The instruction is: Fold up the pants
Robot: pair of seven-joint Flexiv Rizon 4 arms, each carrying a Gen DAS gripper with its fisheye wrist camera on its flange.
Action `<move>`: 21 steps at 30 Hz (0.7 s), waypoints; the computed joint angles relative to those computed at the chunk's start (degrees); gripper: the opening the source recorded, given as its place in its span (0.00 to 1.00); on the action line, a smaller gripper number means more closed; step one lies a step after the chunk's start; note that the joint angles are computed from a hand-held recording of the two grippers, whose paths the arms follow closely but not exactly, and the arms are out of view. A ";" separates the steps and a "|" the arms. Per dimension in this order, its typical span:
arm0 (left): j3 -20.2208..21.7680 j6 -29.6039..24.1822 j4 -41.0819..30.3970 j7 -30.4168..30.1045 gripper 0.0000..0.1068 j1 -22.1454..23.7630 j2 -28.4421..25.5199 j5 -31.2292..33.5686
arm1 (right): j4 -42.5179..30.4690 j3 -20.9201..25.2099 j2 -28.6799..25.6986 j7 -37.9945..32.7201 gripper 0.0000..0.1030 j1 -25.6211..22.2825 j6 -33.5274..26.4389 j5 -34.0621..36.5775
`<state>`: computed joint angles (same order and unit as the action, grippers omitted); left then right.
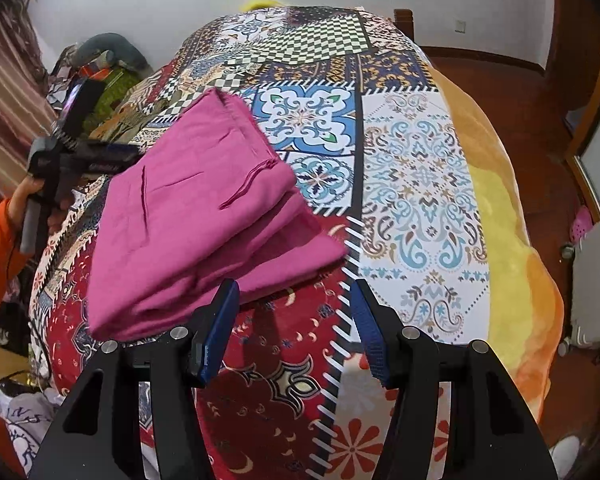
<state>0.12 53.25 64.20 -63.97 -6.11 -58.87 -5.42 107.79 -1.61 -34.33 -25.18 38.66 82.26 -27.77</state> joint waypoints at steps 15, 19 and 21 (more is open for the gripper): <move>-1.51 15.14 23.97 1.84 0.65 3.41 12.03 -2.47 | -9.13 5.89 -6.68 -9.16 0.52 -4.64 -6.05 2.74; -1.91 15.62 24.89 1.57 0.65 3.79 12.35 -3.73 | -9.93 7.73 -7.30 -11.90 0.52 -6.24 -5.48 5.27; -2.42 15.68 25.32 1.41 0.65 4.29 12.44 -4.71 | -10.77 8.06 -7.79 -13.22 0.52 -6.62 -5.94 6.32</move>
